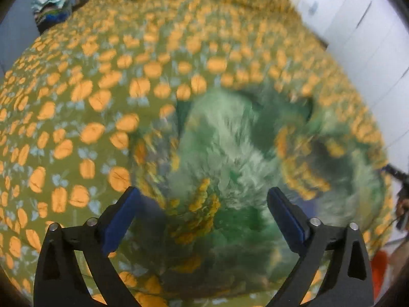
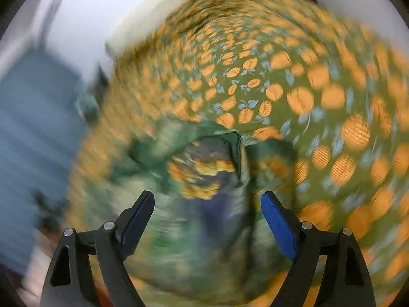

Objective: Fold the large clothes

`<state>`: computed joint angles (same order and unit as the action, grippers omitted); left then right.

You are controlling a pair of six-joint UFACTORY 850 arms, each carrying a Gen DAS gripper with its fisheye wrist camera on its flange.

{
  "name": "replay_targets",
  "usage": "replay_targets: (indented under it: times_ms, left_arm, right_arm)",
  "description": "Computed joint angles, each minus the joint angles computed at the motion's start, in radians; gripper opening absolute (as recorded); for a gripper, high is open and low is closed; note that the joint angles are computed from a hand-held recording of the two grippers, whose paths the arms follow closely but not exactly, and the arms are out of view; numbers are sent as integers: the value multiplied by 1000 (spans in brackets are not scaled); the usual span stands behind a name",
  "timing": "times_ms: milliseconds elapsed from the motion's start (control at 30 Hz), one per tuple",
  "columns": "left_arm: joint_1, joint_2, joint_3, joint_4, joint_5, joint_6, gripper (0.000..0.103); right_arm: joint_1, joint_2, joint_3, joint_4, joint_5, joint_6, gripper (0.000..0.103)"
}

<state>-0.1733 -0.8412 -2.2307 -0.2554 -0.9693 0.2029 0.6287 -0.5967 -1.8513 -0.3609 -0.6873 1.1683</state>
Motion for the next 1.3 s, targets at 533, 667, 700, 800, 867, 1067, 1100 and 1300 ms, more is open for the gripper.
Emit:
replay_targets:
  times_ms: [533, 667, 700, 800, 867, 1067, 1100, 1300]
  left_arm:
    - [1, 214, 205, -92, 376, 80, 8]
    - [-43, 65, 64, 133, 439, -150, 8]
    - [-47, 14, 7, 181, 407, -192, 8]
    - [-55, -103, -80, 274, 320, -263, 9]
    - [-46, -85, 12, 248, 370, -233, 10]
    - [-27, -52, 114, 138, 469, -131, 13]
    - [-29, -54, 116, 137, 474, -136, 15]
    - [-25, -17, 192, 73, 548, -101, 26]
  right_arm:
    - [149, -211, -455, -566, -406, -24, 16]
    - [93, -352, -661, -556, -419, -34, 16]
    - [76, -378, -685, -534, -413, -37, 16]
    - [33, -462, -740, -422, -429, -101, 16]
    - [13, -453, -644, -358, -397, -109, 16]
    - [-2, -306, -295, -404, -185, 78, 18]
    - [-5, -302, -286, -407, -175, 88, 18]
    - [-7, -280, -217, -450, -115, 178, 20]
